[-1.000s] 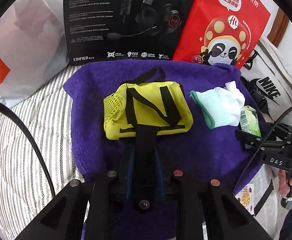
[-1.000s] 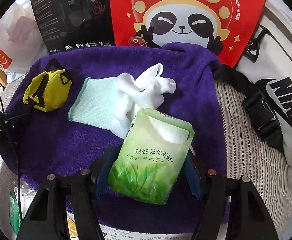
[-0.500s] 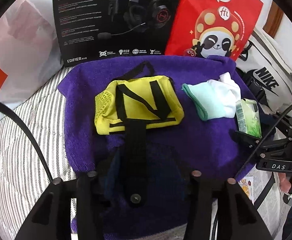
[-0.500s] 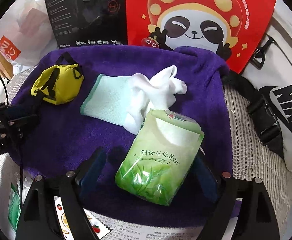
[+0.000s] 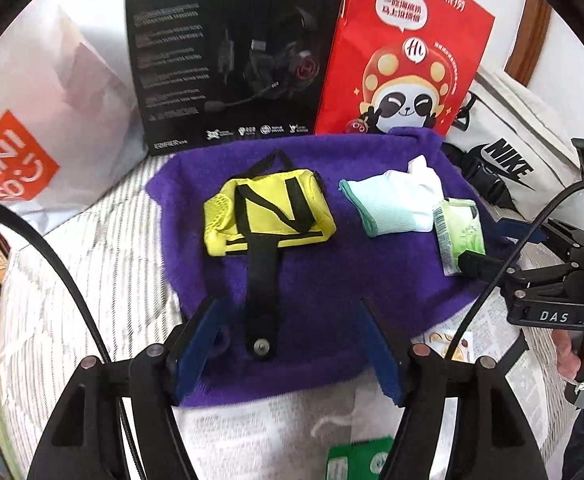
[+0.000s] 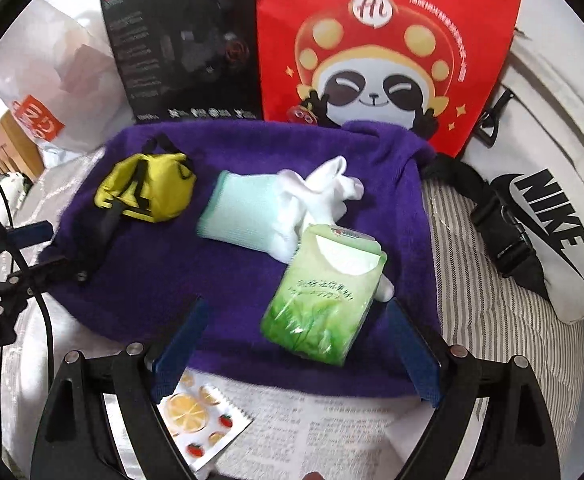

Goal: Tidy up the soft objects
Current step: 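Open the right gripper to drop the tissue pack on the towel while the left releases the strap, then grasp the long green wrapper packet with the left gripper while the right approaches the white sponge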

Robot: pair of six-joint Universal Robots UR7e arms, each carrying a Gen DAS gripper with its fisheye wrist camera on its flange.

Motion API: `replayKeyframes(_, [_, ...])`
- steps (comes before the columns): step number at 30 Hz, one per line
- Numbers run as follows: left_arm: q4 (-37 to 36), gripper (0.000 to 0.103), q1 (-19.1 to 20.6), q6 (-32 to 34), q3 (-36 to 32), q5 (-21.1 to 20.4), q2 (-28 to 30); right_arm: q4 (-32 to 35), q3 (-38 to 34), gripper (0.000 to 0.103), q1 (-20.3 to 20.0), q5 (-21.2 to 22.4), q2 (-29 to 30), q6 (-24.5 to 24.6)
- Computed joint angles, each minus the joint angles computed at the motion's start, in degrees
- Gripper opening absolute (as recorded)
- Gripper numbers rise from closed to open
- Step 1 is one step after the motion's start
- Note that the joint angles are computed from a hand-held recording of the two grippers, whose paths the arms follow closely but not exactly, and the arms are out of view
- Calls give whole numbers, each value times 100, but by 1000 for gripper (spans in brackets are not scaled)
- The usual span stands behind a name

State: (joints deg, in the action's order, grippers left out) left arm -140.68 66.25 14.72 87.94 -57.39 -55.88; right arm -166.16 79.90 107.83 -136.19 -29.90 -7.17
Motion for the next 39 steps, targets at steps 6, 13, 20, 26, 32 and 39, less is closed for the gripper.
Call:
replayKeyframes(6, [-311,68,-119,23,635,78,-510,-330,427,90,219,-160,-234,-4])
replayKeyframes(13, [-344,68,-242,-72,1445,196,-1088,-857,1280,90,404,-379,-658,260])
replayKeyframes(20, [-263,68,-303,-251,2054,226,-1413,-1209,2247,90,466,-465,-1160,697])
replayKeyframes(26, [-179,68,-226,-399,2267,7,-1451,-1457,2849,90,449,-521,-1470,901])
replayKeyframes(32, [-328,68,-274,-109,2477,313,-1336,-1570,3143,90,336,-477,-1614,1107])
replayKeyframes(39, [-614,60,-330,155,2692,419,-1390,-1781,3295,90,231,-429,-1613,1079])
